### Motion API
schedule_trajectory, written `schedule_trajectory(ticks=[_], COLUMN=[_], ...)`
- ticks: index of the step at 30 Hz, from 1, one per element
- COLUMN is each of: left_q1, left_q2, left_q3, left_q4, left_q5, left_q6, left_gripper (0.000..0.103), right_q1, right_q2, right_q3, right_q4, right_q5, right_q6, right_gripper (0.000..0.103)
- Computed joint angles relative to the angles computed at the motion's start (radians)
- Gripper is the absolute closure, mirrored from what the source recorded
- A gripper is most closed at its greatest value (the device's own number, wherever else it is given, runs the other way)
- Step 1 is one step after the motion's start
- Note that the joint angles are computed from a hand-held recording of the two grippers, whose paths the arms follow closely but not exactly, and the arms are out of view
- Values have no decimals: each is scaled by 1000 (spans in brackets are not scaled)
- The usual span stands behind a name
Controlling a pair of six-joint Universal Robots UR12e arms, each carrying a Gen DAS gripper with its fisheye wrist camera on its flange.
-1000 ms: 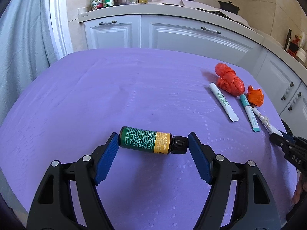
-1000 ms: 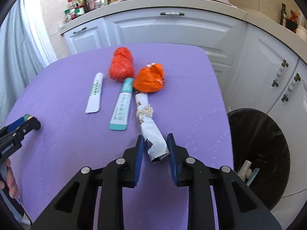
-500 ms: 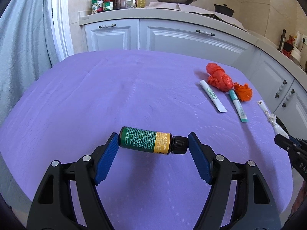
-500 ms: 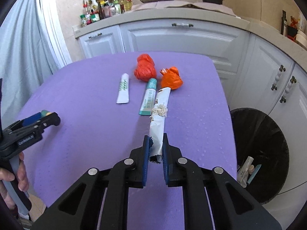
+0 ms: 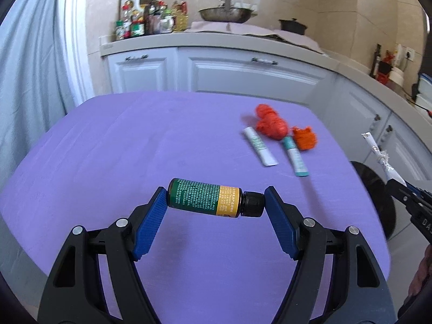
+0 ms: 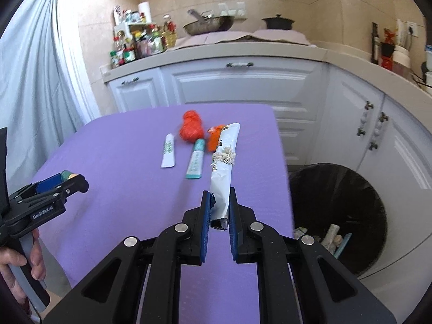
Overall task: Collect trash
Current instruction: 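Carry the bottle and twisted tube over the bin with both grippers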
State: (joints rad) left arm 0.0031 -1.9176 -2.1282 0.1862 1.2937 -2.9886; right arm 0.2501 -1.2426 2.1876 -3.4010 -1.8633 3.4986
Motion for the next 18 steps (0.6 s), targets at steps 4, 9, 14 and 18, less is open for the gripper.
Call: schedule_trajectory(ticks=[4,9,14,18], left_q1=[-27,-67,-116,-160], left_q2=[7,5,-6,-20], left_q3=[1,9,30,49], left_q4=[10,22,26,30], left_q5=[-32,-61,-87,-95], left_q6=[7,22,29,37], left_gripper=[32,32,32,32], right_q1=[-7,-22,-40,-58], right_q2=[-18,-40,-62,-74], right_q3=[26,62,96,121], right_q4=[-26,-53,-70,-82], right_q5=[-41,-93,-132,-160], right_q6=[14,28,44,53], right_gripper=[90,90,90,90])
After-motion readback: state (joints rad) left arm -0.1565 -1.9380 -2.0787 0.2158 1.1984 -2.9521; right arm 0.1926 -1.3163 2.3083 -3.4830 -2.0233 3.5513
